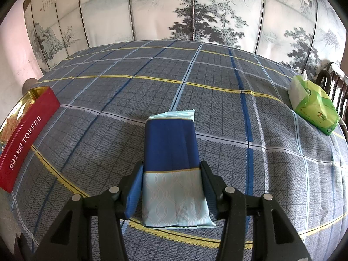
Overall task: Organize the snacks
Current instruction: 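Lower the clear bag into the gold tin and open the left tool, then carry the blue-and-white packet into the gold tin and open the right tool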
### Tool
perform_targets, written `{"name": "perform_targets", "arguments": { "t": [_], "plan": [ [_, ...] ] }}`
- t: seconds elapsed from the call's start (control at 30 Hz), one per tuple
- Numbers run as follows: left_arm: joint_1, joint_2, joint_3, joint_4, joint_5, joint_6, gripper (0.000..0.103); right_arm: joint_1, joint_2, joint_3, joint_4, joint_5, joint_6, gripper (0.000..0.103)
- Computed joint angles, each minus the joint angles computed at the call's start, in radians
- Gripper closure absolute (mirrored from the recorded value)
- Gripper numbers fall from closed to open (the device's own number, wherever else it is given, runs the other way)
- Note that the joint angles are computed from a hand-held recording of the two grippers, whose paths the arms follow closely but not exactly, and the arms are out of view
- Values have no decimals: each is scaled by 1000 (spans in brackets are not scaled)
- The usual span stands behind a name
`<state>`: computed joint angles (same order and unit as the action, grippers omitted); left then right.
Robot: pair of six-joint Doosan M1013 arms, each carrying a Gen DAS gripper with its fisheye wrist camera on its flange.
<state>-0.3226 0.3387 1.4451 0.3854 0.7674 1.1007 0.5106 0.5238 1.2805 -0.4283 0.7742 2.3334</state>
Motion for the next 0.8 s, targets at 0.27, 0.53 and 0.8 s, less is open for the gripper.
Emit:
{"name": "perform_targets", "arguments": {
  "t": [0.27, 0.53, 0.8],
  "plan": [
    [-21, -21, 16, 96, -1, -71, 30, 1, 1, -2, -2, 3, 0, 52],
    [-36, -45, 31, 151, 1, -116, 30, -6, -3, -2, 18, 11, -16, 52],
    [-53, -68, 55, 266, 6, -210, 30, 0, -7, -3, 43, 18, -21, 52]
  ]
}}
